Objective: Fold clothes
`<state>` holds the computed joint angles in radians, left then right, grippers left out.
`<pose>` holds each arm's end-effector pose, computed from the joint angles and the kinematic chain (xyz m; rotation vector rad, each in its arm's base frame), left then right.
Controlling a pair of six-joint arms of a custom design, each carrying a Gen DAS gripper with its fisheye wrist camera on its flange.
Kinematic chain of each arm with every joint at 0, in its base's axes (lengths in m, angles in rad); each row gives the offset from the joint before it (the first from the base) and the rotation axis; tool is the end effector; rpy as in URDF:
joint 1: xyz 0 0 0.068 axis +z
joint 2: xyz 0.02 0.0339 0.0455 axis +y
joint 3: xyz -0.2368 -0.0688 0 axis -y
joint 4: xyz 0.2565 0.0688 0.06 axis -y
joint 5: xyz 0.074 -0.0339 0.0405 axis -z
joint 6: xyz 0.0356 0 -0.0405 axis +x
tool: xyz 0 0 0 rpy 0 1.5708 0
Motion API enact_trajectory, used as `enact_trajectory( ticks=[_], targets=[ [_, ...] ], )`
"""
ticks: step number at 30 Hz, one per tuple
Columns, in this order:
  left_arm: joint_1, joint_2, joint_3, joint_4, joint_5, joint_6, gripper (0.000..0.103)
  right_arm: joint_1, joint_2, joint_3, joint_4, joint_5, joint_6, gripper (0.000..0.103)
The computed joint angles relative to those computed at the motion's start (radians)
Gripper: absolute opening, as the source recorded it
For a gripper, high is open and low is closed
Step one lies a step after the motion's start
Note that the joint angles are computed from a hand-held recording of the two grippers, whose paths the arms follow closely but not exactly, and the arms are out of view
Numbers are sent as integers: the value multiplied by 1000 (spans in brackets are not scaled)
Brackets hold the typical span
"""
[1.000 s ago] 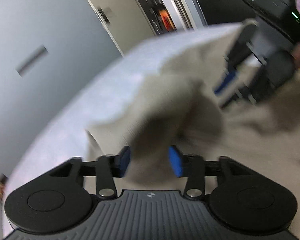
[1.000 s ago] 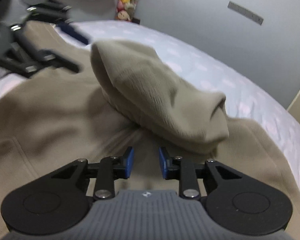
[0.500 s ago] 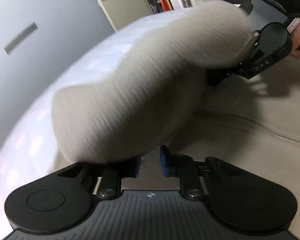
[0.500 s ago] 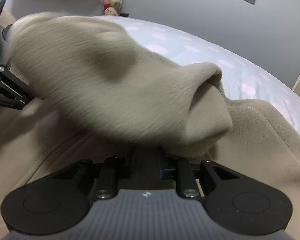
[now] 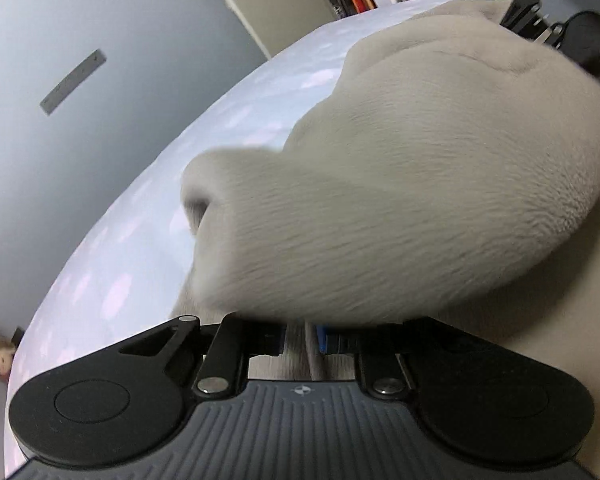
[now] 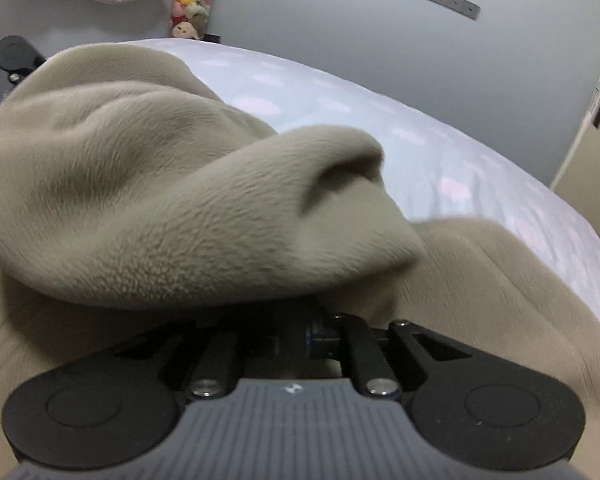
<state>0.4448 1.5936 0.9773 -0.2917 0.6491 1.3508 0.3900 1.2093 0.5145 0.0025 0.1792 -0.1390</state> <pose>0.3093 0.1236 0.1702 1.2125 1.8990 0.1328 0.2388 0.0913 0.1473 -0.4963 2.1954 -0.0682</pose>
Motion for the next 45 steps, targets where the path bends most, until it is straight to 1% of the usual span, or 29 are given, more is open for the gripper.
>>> enact_trajectory(
  ticks=[3, 5, 8, 11, 12, 13, 14, 15, 16, 17, 18, 19, 21, 23, 26, 27, 29, 31, 33, 34, 35, 36, 38, 40, 43, 44, 45],
  targets=[
    [53, -27, 16, -73, 1, 12, 14, 5, -166, -40, -148, 34, 54, 23],
    [91, -56, 29, -127, -8, 6, 14, 25, -291, -57, -267, 63, 100, 23],
    [134, -75, 74, -212, -2, -57, 14, 27, -432, -59, -392, 68, 184, 23],
    [177, -80, 149, -337, 35, -167, 17, 5, -487, -38, -448, 39, 292, 24],
    [194, -78, 178, -389, 59, -201, 22, 2, -501, -32, -461, 29, 338, 27],
    [210, -75, 207, -440, 83, -234, 30, -8, -505, -26, -460, 10, 384, 30],
    [216, -70, 236, -483, 99, -273, 36, -18, -504, -20, -453, -12, 428, 40],
    [212, -65, 264, -519, 110, -317, 48, -29, -501, -14, -445, -32, 468, 46],
    [213, -48, 303, -557, 123, -349, 51, -39, -497, -8, -436, -52, 509, 47],
    [216, -21, 350, -599, 135, -374, 51, -43, -486, 2, -432, -57, 537, 47],
    [216, -11, 366, -605, 138, -398, 51, -43, -471, 15, -433, -50, 556, 47],
    [212, -11, 361, -586, 134, -421, 51, -43, -442, 30, -428, -38, 547, 47],
    [189, -5, 364, -542, 113, -449, 51, -47, -372, 54, -408, -15, 479, 46],
    [178, 16, 392, -547, 103, -454, 51, -58, -319, 62, -383, -15, 380, 46],
    [157, 47, 416, -552, 95, -455, 51, -83, -229, 55, -315, -63, 214, 45],
    [147, 55, 418, -547, 86, -459, 51, -90, -183, 58, -282, -73, 158, 42],
    [130, 65, 414, -533, 67, -463, 51, -100, -92, 71, -217, -88, 58, 41],
    [117, 72, 402, -510, 51, -463, 51, -108, -6, 90, -151, -95, -13, 41],
    [117, 77, 376, -487, 40, -449, 51, -130, 48, 109, -109, -137, -53, 41],
    [115, 81, 372, -480, 33, -443, 51, -137, 66, 122, -106, -153, -77, 40],
    [114, 87, 371, -477, 26, -438, 51, -139, 81, 137, -112, -164, -106, 28],
    [114, 96, 373, -478, 20, -433, 51, -127, 82, 138, -103, -140, -149, 28],
    [115, 104, 368, -468, 16, -426, 51, -91, 60, 118, -55, -54, -256, 26],
    [116, 109, 359, -453, 13, -420, 51, -81, 45, 97, -1, -9, -351, 26],
    [120, 112, 347, -441, 0, -419, 51, -58, 100, 88, 51, 81, -469, 24],
    [122, 113, 345, -441, -5, -420, 51, -48, 124, 84, 67, 110, -506, 22],
    [126, 113, 346, -448, -8, -415, 51, -39, 135, 76, 78, 133, -527, 18]
  ],
)
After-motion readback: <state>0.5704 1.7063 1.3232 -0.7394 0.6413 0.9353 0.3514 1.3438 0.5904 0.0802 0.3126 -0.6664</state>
